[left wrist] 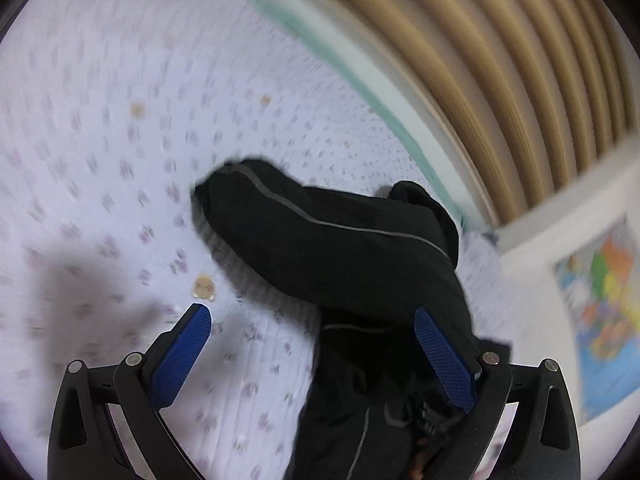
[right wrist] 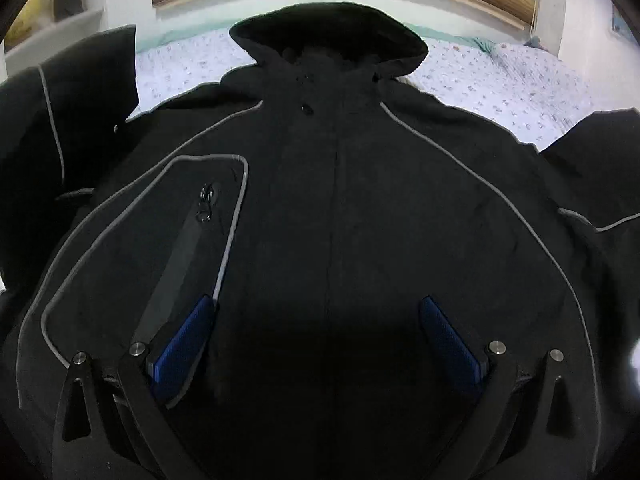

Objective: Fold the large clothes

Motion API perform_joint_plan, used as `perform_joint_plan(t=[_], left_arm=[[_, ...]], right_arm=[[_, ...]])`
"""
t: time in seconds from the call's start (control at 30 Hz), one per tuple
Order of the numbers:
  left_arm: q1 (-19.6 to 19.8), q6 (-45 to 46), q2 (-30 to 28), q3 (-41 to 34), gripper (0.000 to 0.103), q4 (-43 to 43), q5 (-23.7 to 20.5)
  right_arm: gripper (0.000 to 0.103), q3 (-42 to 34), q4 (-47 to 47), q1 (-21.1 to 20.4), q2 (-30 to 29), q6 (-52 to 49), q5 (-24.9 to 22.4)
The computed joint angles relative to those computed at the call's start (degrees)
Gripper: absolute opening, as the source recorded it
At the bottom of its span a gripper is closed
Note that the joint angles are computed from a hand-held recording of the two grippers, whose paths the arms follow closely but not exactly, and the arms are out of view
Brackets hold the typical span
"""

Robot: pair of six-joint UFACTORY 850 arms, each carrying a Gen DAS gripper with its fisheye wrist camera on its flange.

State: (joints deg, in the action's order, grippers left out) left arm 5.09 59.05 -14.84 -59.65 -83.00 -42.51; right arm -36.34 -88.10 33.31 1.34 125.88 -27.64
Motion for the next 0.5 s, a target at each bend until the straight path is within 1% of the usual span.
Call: perform_joint_plan(t=[0.07, 0.13, 0.2, 0.27, 0.3, 0.33, 0.37, 0.4, 0.43, 0.47, 0.5], left_arm=[[0.6, -0.5, -4.6, -1.7, 0.101, -4.2, -3.9], [0.7, -0.1, -9.4, -3.6, 0.101, -10.1, -7.4], [-0.1, -0.6, -12.2, -5.7, 0.101, -12.2, -7.3], [-1.4, -3.1, -16.2, -9.4, 0.101, -11.3, -7.9], [-1.9, -3.6, -17.1, -10.5, 0.101, -11.4, -7.4], [-2.7, -2.6, -17.3, -11.0, 0.100, -12.2, -5.8], [-3.0, -1.5, -17.3, -11.4, 0.091, -12.5, -4.7], [-3.7, 0.2, -16.4, -11.5, 0.065, -12.7, -2.4], [-4.2, 0.6, -15.8, -11.7, 0.053, -11.8, 0.1], [-4.9, 1.6, -14.4, -11.4, 0.034, -10.8, 4.2], [-5.1, 3.6, -13.2, -10.8, 0.025, -11.4, 6.0]], right_arm=[[0.103, 1.1, -4.8, -0.1, 1.0, 4.1, 0.7], [0.103, 0.7, -3.7, 0.0, 0.4, 2.7, 0.9], [0.103, 0.5, -3.7, 0.2, 0.1, 2.1, 0.3], [0.103, 0.5, -4.4, 0.1, 0.1, 2.4, 0.3], [0.103, 0.7, -5.6, -0.1, 0.2, 3.6, 0.5], [0.103, 1.0, -7.3, -0.2, 0.2, 5.4, 0.7], [0.103, 1.2, -8.6, -0.3, 0.1, 7.0, 0.8], [0.103, 1.4, -9.6, -0.4, 0.1, 8.1, 1.1], [0.103, 1.5, -10.1, -0.4, 0.1, 8.8, 1.1], [0.103, 1.6, -10.2, -0.4, 0.1, 9.0, 1.2], [0.103, 1.6, -10.2, -0.4, 0.1, 9.0, 1.2]])
